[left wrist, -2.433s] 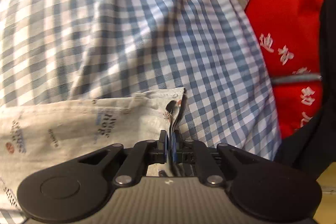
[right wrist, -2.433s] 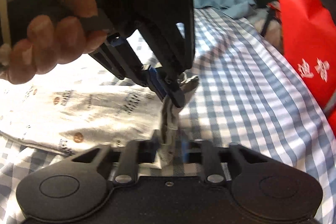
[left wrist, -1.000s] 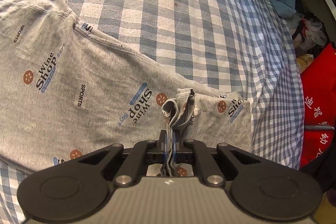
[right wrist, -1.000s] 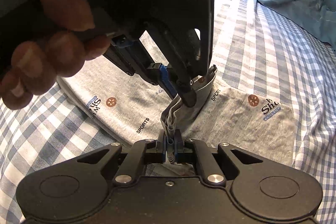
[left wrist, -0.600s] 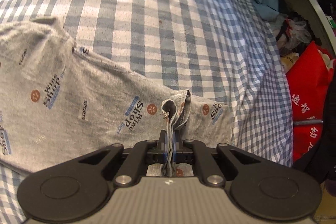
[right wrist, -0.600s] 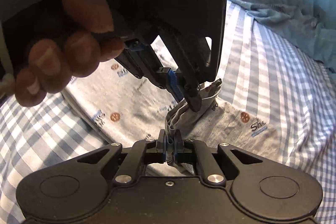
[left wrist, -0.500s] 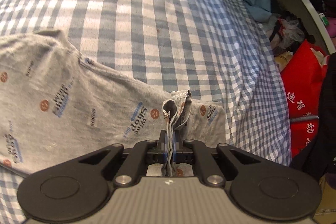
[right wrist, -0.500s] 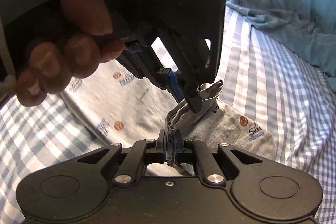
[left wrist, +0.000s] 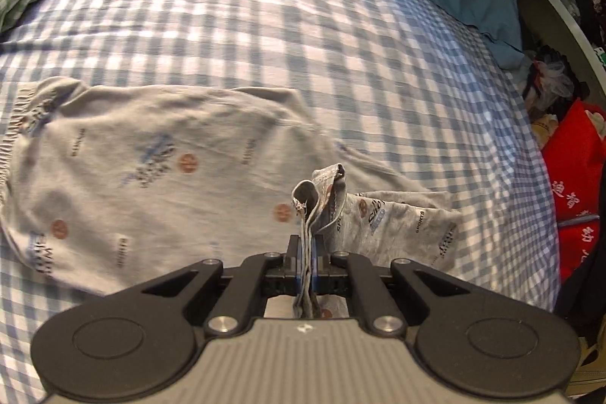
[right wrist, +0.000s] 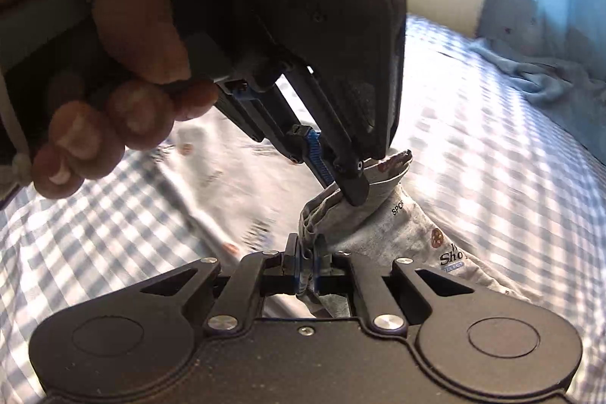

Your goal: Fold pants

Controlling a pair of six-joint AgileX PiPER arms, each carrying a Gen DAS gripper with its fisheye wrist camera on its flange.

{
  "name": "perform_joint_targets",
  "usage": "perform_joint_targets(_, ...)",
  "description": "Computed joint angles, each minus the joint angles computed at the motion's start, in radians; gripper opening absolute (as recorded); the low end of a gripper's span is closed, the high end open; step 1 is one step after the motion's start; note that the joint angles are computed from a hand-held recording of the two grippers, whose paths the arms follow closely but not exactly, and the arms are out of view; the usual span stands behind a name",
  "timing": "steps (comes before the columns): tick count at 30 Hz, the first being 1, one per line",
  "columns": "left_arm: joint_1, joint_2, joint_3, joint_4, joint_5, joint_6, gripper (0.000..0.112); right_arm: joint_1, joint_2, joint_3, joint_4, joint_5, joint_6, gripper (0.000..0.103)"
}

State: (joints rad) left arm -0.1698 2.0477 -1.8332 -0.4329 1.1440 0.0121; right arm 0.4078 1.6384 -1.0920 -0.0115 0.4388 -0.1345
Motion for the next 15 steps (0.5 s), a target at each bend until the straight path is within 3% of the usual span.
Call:
perform_joint_targets(9, 0.088, 0.050, 0.097, -0.068, -0.064, 0.097, 0.005, 0.062, 0.161, -0.137, -0.044, 0.091, 0.040, 0.009)
perform_joint_targets(11, 0.090, 0.047, 0.113, -0.068, -0.077, 0.117, 0.007, 0.058, 0.159, -0.139, -0.053, 0.103, 0.051, 0.021)
perform_joint_targets(12, 0.088, 0.042, 0.122, -0.057, -0.084, 0.109, 0.013, 0.051, 0.152, -0.131, -0.051, 0.103, 0.053, 0.025)
perform_joint_targets(14, 0.087, 0.034, 0.135, -0.045, -0.088, 0.086, 0.033, 0.028, 0.124, -0.101, -0.041, 0.099, 0.049, 0.046)
perform_joint_targets(15, 0.089, 0.024, 0.149, -0.038, -0.096, 0.072, 0.052, 0.015, 0.103, -0.078, -0.051, 0.095, 0.058, 0.052)
